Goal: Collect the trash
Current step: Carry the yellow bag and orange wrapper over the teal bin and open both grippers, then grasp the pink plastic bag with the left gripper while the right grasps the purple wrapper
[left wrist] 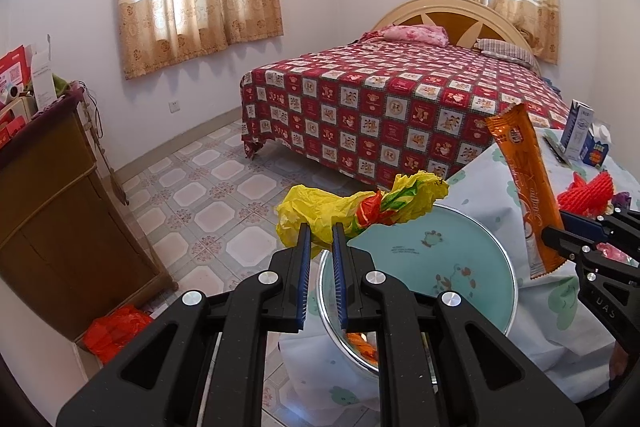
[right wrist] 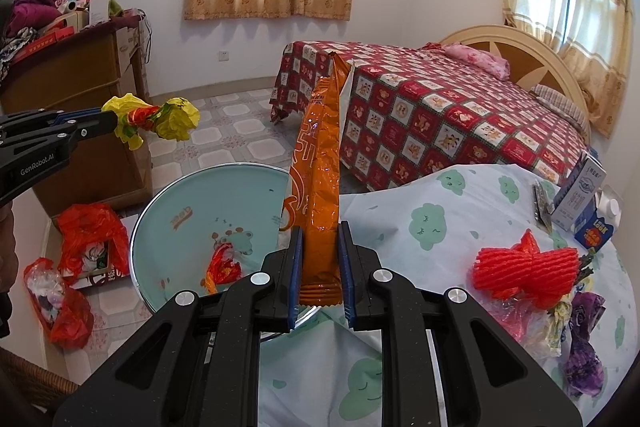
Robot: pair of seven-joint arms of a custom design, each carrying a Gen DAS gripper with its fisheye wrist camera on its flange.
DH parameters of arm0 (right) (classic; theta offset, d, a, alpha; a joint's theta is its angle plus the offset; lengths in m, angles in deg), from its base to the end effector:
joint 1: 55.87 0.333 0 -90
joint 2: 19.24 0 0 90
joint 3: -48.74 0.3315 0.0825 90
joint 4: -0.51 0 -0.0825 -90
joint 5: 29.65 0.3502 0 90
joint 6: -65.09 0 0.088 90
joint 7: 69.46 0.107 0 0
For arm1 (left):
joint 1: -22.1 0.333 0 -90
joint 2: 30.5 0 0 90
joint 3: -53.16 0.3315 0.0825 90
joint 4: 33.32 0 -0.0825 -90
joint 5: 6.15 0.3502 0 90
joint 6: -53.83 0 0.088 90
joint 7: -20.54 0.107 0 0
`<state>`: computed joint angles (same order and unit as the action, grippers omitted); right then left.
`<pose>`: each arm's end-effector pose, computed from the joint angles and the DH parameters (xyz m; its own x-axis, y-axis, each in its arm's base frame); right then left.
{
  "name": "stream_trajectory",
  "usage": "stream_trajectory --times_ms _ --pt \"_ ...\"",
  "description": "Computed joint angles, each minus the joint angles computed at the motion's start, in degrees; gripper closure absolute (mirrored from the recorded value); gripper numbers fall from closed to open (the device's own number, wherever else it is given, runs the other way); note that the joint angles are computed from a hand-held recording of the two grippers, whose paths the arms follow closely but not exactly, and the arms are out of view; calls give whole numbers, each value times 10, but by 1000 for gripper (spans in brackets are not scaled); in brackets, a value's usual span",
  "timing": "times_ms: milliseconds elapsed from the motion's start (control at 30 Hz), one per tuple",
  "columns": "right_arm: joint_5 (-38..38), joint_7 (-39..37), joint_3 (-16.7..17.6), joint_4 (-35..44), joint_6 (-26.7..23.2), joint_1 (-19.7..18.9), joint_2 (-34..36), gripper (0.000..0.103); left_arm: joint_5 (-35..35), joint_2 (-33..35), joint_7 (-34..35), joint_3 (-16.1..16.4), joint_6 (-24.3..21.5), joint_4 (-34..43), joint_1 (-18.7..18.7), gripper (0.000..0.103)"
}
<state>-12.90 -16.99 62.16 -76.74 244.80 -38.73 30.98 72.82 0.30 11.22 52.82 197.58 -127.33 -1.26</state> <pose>0.7065 0.3118 0.3411 0.6157 -0.7801 0.1114 -0.4117 -0.4390 -0.7986 0.6287 -0.2835 0.3656 0.3006 -0.9508 -0.0753 -0.5496 -0.1081 -0.8284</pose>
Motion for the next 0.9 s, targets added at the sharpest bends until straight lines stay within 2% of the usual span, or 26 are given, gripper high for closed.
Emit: stream_trajectory --times_ms 167,400,500,633,733,900 --pt "-3 -3 -2 9 -20 2 6 84 -2 18 14 -1 21 18 -2 88" --pt "-1 13 -21 14 -18 13 11 71 -16 32 37 6 31 30 -14 64" --pt "0 18 -22 10 -14 11 10 70 -21 34 42 8 32 30 -16 62" --pt "4 22 -14 0 -2 0 5 66 -34 42 60 9 32 38 -17 54" --pt "7 27 -17 -15 10 -5 -3 62 -44 48 69 11 29 44 -21 43" --pt "13 34 1 -51 36 -32 -23 59 -62 61 94 11 30 56 -27 38"
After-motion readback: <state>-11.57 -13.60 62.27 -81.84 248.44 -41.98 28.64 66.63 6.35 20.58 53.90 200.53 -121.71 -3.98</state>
